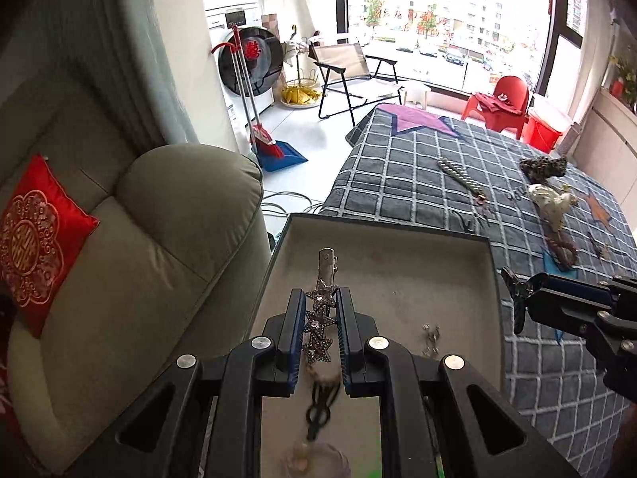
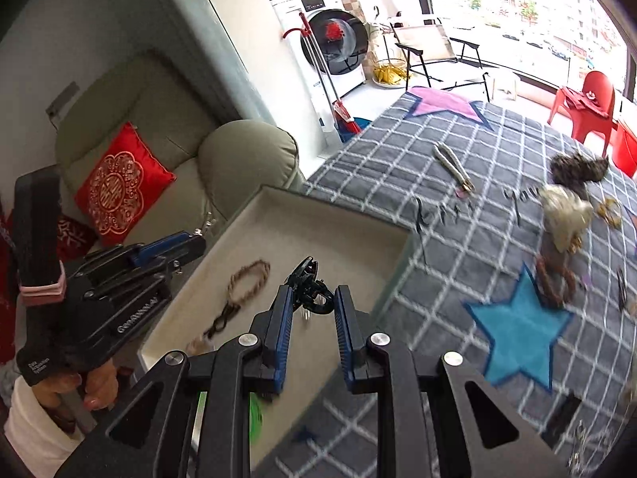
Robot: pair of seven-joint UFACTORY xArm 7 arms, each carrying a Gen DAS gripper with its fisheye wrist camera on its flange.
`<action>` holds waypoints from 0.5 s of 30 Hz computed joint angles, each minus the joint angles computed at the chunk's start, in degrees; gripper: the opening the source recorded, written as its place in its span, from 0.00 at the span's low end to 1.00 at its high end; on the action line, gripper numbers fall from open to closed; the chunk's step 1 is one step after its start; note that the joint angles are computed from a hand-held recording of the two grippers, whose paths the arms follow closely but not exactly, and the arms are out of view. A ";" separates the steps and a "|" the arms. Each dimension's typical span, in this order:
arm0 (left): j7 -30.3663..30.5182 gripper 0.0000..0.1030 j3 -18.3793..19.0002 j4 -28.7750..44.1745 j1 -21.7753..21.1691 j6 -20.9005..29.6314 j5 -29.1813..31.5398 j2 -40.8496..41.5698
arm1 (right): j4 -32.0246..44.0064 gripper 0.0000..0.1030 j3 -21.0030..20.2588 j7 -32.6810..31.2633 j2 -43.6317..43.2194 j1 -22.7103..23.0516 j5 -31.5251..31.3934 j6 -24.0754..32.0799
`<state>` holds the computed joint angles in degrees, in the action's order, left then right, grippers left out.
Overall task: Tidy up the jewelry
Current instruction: 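Carry the star hair clip and black clip over the tray and lower them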
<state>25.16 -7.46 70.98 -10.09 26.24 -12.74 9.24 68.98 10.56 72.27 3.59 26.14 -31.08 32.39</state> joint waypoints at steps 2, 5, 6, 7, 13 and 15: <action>-1.75 0.17 0.31 3.02 -0.84 0.63 2.32 3.36 | 1.61 0.22 -0.39 -1.29 1.95 -0.35 0.65 -0.35; -3.98 0.17 0.55 6.50 -1.88 1.59 5.21 7.45 | 3.36 0.22 -1.25 -3.61 4.70 -0.42 2.36 -0.86; -4.53 0.17 0.56 7.28 -2.02 1.79 5.81 8.34 | 3.82 0.22 -1.57 -4.32 5.60 -0.42 3.17 -1.10; -5.09 0.17 0.48 8.34 -2.15 2.22 6.16 9.55 | 3.99 0.22 -1.90 -4.83 6.20 -0.37 3.86 -1.46; -7.35 0.17 0.47 12.73 -2.60 4.52 7.84 14.16 | 5.49 0.22 -3.48 -8.42 10.40 -0.27 8.78 -3.54; -7.81 0.17 0.45 13.28 -2.65 4.76 8.28 14.87 | 5.93 0.22 -3.95 -9.42 11.44 -0.08 9.81 -3.79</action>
<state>17.35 -7.01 84.26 -12.74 31.01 -4.46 24.10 74.90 6.61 62.85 15.03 26.06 -21.27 28.60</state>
